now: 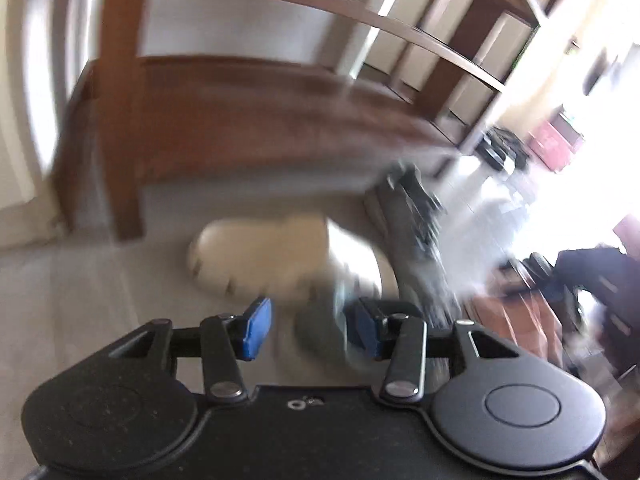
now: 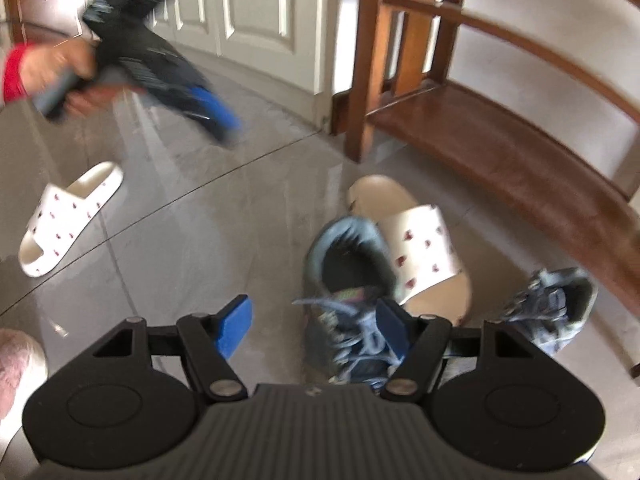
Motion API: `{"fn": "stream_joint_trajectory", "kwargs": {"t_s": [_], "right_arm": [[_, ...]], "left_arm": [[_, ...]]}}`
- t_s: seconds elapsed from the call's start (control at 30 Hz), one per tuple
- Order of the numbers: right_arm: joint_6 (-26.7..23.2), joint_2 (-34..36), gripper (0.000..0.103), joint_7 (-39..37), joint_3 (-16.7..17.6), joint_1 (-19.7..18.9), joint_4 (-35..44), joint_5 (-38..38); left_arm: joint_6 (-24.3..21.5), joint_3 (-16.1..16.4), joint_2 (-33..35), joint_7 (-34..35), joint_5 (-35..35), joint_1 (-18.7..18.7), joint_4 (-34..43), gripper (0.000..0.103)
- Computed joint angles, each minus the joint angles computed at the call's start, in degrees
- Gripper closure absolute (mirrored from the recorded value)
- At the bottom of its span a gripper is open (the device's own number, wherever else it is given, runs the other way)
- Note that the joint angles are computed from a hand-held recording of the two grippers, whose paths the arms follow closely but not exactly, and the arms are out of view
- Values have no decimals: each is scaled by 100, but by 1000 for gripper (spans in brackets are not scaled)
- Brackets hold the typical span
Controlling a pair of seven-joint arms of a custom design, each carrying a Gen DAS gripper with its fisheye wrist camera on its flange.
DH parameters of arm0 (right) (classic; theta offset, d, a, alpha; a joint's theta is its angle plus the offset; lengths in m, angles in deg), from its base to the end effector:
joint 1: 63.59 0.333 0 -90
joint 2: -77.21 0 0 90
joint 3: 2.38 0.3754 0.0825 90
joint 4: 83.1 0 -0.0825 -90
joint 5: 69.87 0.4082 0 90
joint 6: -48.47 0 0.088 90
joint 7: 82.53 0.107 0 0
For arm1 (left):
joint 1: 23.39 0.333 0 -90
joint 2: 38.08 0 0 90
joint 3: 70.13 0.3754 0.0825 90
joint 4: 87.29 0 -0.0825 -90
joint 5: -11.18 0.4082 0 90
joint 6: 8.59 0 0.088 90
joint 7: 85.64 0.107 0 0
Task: Organize scattered shoes
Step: 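Carry the white slide to the open floor and open the left tool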
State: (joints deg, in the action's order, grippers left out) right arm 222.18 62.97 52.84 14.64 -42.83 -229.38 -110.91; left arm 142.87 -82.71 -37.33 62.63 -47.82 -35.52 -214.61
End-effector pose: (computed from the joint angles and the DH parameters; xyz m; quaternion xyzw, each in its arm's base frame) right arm 0.3396 0.3329 0.4610 -0.8158 0.4449 -0.2096 0.3042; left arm 0.5319 -0.2197 0.4474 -0.4276 0.8272 -0.3646 0.0041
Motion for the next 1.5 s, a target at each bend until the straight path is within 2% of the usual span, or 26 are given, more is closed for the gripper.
{"fn": "stream_joint_trajectory", "kwargs": {"t_s": [0.17,0.27,0.33,0.47,0.6,0.7,0.77,0.87,1.0,1.17,1.3,1.4,1.5], "right_arm": [[-787,-150,31,684,226,-350,209,-456],[-1070,-167,31,1319,199,-451,309,-703],[-1229,-180,31,1503,76,-349,331,-621],[-1337,-330,31,1505,-109,-59,194,-243],[-1536,-421,31,1595,-31,119,130,-67],[-1675,-444,31,1660,13,228,96,17],[-1684,-439,31,1750,42,245,89,-27],[-1503,-348,31,1894,64,182,160,-262],[-1062,-121,31,2025,76,87,382,-698],[-501,372,31,1960,89,94,832,-1265],[-217,849,31,1559,-12,407,1210,-1388],[-20,1093,31,719,-181,773,1285,-688],[-30,1279,31,-846,-285,1195,1244,906]], "left_arm": [[342,-224,919,-638,521,-155,648,59],[177,-323,1358,-954,862,-99,1051,59],[-59,-365,1627,-1142,1082,-25,1366,61],[-626,-542,2054,-1338,1026,216,1923,82],[-707,-719,2189,-1164,538,448,2058,91],[-395,-948,2023,-346,-571,723,1778,92],[-470,-922,1781,107,-1024,838,1609,92],[-718,-756,1236,879,-1773,1015,1231,92],[-1100,-267,160,1276,-1898,1119,405,92],[-1562,373,-899,984,-1145,1093,-564,92],[-1932,849,-1605,567,-387,1142,-1395,92],[-2060,1078,-1922,533,-139,1174,-1881,92],[-2308,1265,-2101,548,-105,1210,-2299,92]]}}
